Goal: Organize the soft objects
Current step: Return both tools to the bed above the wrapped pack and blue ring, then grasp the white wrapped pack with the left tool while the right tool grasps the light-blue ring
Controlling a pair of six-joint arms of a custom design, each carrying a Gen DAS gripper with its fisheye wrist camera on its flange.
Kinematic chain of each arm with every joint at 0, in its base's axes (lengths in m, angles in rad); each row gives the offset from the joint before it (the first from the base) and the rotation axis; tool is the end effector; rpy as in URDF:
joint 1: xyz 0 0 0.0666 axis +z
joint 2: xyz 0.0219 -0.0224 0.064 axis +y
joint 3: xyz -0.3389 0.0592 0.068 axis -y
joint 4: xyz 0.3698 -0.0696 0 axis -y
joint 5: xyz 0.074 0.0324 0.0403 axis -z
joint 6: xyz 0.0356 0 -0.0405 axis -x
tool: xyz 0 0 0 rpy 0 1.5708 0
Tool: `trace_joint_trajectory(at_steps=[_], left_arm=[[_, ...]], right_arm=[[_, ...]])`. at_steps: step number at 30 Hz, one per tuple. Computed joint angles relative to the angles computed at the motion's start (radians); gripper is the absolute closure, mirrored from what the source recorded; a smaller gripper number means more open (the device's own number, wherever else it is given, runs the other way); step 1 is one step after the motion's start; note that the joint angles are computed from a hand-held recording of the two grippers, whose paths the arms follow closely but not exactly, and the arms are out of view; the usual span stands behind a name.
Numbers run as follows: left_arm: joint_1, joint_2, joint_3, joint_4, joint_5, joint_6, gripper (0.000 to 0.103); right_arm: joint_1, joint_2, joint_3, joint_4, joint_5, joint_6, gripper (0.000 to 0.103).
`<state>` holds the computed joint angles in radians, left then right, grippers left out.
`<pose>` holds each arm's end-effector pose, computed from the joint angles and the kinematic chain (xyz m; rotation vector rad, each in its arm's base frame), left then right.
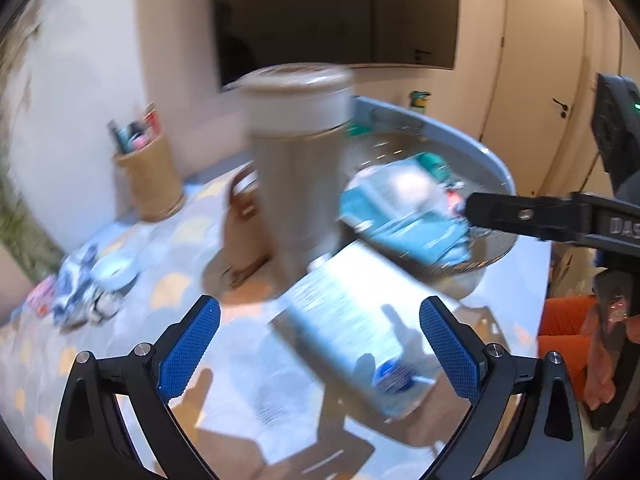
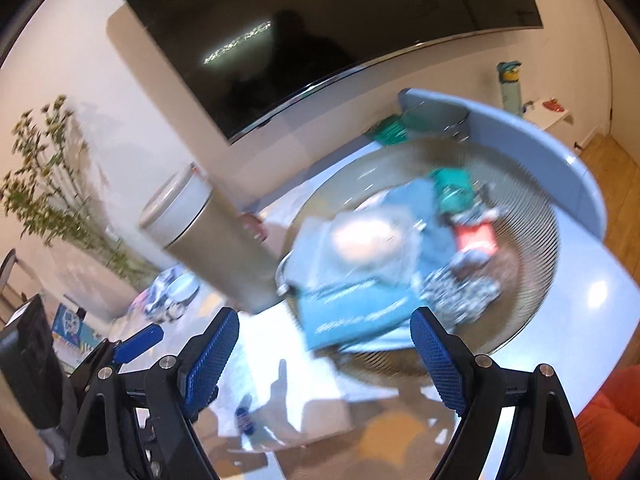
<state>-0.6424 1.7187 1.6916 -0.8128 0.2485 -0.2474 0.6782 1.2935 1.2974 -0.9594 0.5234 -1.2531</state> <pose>0.4597 -0.3554 0.3648 1.1506 2.1434 -0.4800 0.3421 0.2523 0.3909 0.8627 2.2089 0.2574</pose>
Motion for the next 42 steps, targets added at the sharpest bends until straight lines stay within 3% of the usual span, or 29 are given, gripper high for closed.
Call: trace_joint_trajectory(at_steps=[12, 19, 27, 32, 36, 40, 42], left_arm=[[0.219, 0.05, -0.002, -0.002, -0.017, -0.037, 0.003], [0.334, 0.152, 0.119, -0.05, 0.023, 0.002, 0.003], [0.425, 0.284, 0.292, -0.072, 0.072, 0.093, 0.003], [0.428, 0.388, 0.459, -0.103, 0.076, 0.129, 0.003], [0.409, 0.471, 0.586, -0.132, 0.067, 0.119, 0.003], [0.389, 0.56, 0.718, -0.185, 0.035, 0.111, 0.003], [0.382, 0.607, 0.785, -0.213, 0.038, 0.105, 0.003]], right_arm=[[0.102, 0.244, 0.206, 0.113, 0.054, 0.054, 0.016], [0.088, 0.442, 0.403, 0.151, -0.052, 0.168, 0.016], [0.066, 0.661, 0.635, 0.167, -0.116, 0.279, 0.016], [0.023, 0.797, 0.832, 0.117, -0.155, 0.326, 0.016], [-0.015, 0.935, 1.058, 0.002, -0.141, 0.352, 0.016], [-0.056, 1.031, 1.206, -0.04, -0.19, 0.33, 0.016], [-0.071, 1.108, 1.335, -0.113, -0.189, 0.34, 0.016]])
